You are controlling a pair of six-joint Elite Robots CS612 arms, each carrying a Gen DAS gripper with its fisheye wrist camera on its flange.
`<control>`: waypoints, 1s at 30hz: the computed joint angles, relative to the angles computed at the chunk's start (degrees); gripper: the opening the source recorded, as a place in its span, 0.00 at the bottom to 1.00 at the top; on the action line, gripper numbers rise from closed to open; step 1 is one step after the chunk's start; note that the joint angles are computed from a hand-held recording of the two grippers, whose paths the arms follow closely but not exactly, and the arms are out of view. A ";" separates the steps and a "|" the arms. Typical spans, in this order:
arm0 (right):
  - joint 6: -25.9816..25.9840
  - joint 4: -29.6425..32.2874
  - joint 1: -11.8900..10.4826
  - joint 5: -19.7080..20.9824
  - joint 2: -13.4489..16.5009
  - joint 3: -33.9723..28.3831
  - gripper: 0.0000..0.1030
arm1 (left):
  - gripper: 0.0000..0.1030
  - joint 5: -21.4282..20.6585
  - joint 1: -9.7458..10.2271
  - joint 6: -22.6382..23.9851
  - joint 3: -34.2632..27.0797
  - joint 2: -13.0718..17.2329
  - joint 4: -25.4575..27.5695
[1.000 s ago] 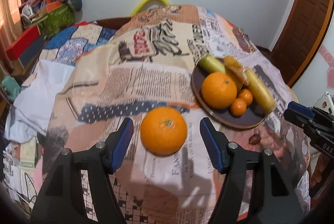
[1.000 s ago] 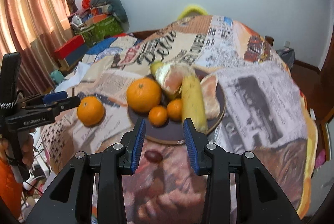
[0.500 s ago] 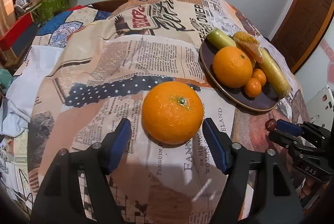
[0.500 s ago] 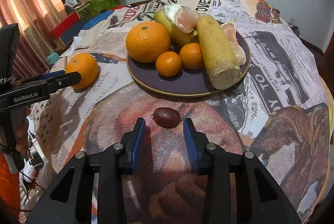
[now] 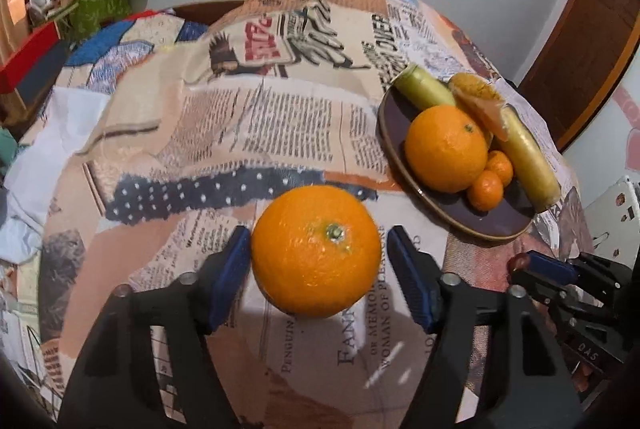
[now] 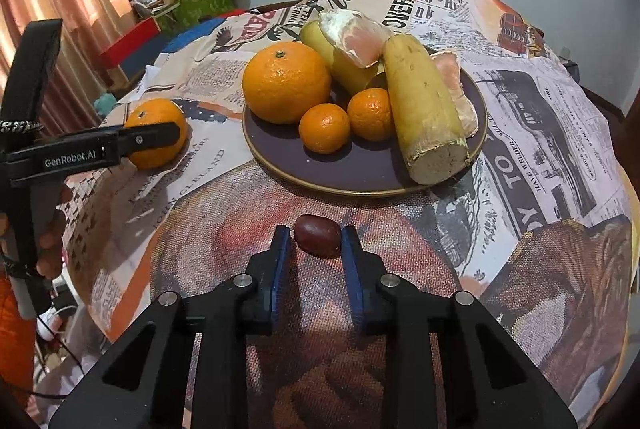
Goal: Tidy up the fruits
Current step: 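Set the large orange on the plate with the left tool while the right tool sets the date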
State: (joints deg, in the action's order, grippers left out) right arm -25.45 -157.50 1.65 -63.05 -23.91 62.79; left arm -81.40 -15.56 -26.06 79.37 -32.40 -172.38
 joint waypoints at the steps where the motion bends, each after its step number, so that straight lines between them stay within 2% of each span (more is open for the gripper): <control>1: 0.15 -0.07 -0.08 0.30 -0.04 0.08 0.20 | 0.62 0.37 -0.11 0.54 0.07 -0.22 0.34; 6: 0.92 -0.84 -0.39 1.35 -0.25 0.50 0.20 | 0.61 1.65 -0.59 1.86 0.65 -0.66 0.58; 18: 3.83 -6.80 -1.70 2.95 -1.38 2.00 0.20 | 0.61 0.13 -2.16 3.15 1.31 -1.82 -2.74; 30: 5.99 -9.55 -2.30 4.13 -0.61 -0.05 0.20 | 0.61 -4.87 -3.05 5.37 -4.58 0.93 -0.85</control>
